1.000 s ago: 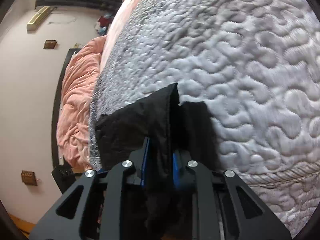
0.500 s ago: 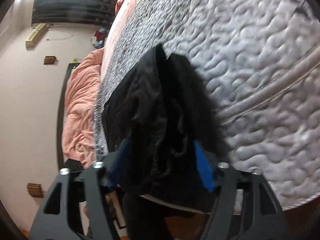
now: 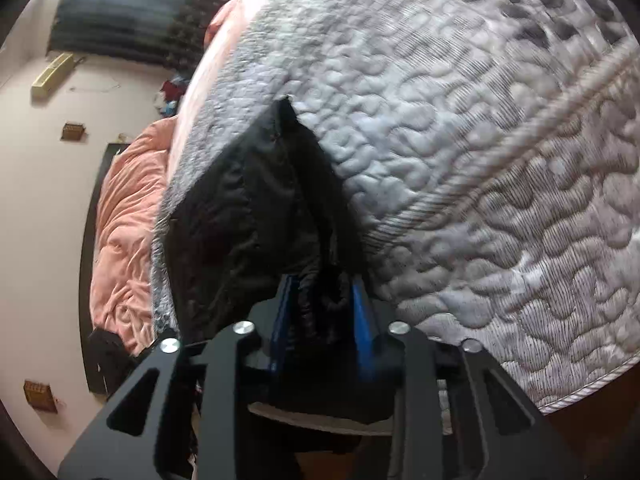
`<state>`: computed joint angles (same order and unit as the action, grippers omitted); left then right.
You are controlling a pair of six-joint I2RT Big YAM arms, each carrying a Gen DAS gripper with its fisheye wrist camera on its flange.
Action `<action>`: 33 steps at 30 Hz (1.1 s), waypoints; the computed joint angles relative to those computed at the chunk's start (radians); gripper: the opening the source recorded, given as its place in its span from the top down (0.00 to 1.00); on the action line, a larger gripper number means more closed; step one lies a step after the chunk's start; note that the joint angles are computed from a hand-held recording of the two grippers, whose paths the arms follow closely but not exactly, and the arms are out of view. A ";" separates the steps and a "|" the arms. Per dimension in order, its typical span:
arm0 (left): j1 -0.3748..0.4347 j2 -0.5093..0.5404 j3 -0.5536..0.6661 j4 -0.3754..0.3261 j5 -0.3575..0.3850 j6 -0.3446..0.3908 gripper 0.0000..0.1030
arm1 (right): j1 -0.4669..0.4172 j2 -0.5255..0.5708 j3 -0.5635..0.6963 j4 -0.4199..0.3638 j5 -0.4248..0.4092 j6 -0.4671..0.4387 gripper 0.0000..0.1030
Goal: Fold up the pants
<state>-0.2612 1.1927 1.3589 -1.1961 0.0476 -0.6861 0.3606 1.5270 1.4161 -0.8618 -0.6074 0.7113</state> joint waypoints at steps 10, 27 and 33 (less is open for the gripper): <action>0.002 0.013 -0.021 0.007 0.022 0.003 0.08 | 0.005 0.168 0.275 0.030 -0.005 -0.047 0.58; 0.030 -0.055 -0.074 0.022 0.047 -0.010 0.06 | 0.043 -0.042 0.017 0.038 -0.071 -0.040 0.59; 0.035 -0.036 -0.080 0.003 0.075 0.007 0.05 | 0.023 -0.062 -0.089 0.062 -0.040 0.027 0.95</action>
<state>-0.2257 1.1571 1.2788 -1.1927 0.1223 -0.6792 0.3837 1.4647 1.3268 -0.8002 -0.6473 0.7380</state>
